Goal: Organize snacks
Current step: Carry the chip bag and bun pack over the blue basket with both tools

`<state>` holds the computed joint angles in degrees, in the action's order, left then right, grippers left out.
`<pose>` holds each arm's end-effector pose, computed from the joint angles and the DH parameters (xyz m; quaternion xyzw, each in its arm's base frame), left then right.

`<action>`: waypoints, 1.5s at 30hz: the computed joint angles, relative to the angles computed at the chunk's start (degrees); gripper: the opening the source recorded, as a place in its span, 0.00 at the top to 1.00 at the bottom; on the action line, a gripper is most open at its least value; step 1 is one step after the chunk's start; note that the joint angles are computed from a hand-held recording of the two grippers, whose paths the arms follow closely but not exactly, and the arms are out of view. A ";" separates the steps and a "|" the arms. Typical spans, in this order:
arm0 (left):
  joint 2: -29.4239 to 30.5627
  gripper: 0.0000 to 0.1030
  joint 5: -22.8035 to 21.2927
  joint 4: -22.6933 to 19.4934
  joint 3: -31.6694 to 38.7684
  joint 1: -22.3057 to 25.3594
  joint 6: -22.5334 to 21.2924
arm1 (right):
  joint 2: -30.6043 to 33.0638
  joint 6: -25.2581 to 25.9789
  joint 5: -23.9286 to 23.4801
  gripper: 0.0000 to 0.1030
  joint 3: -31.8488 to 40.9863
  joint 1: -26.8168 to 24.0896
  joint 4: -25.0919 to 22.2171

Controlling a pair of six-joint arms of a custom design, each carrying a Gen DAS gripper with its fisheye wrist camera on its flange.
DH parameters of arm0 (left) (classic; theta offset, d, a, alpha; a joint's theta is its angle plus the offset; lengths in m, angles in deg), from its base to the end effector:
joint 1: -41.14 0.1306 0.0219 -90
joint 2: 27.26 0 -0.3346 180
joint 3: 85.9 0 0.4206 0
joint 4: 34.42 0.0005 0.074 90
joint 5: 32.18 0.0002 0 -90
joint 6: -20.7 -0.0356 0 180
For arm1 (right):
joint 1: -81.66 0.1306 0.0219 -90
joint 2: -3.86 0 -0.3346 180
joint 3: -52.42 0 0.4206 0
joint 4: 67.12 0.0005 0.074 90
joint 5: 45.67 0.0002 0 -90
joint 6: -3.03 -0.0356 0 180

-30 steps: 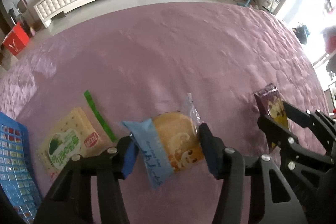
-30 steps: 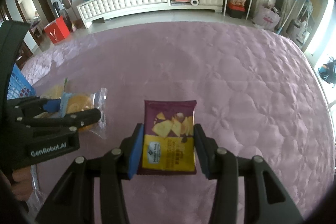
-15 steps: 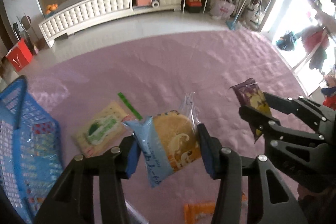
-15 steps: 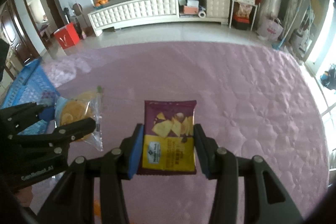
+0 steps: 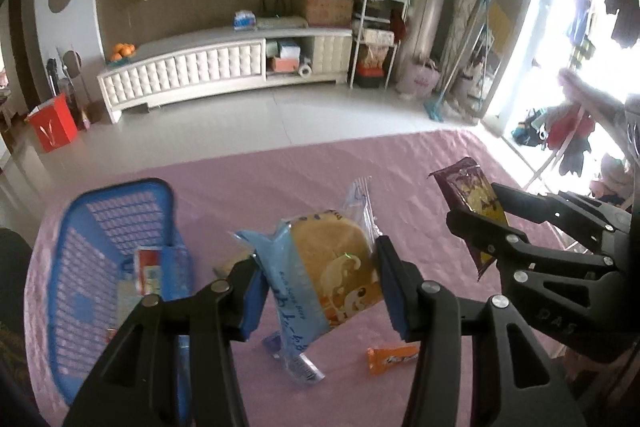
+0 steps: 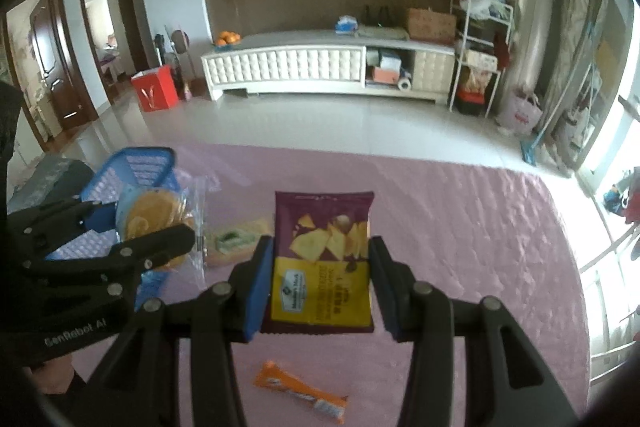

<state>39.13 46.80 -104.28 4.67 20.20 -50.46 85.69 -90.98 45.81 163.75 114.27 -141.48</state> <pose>0.3269 -0.1183 0.5314 -0.0193 0.9224 -0.0441 0.3833 0.3528 0.2241 0.5915 -0.2233 0.8959 0.1092 0.3681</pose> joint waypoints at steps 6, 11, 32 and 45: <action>-6.34 0.54 0.33 -3.40 -0.58 4.38 -3.35 | 1.73 -1.75 1.50 0.50 4.74 5.42 -0.46; -9.28 0.54 4.35 -6.06 0.55 12.84 -8.00 | 5.59 -2.47 2.27 0.50 9.38 10.36 0.02; -5.82 0.54 18.67 -10.93 -0.57 36.77 -24.29 | 20.52 -4.84 0.80 0.50 20.35 18.27 -1.55; -1.18 0.54 18.25 -11.18 -2.76 37.46 -24.45 | 22.20 -4.65 0.58 0.50 19.94 17.43 -3.06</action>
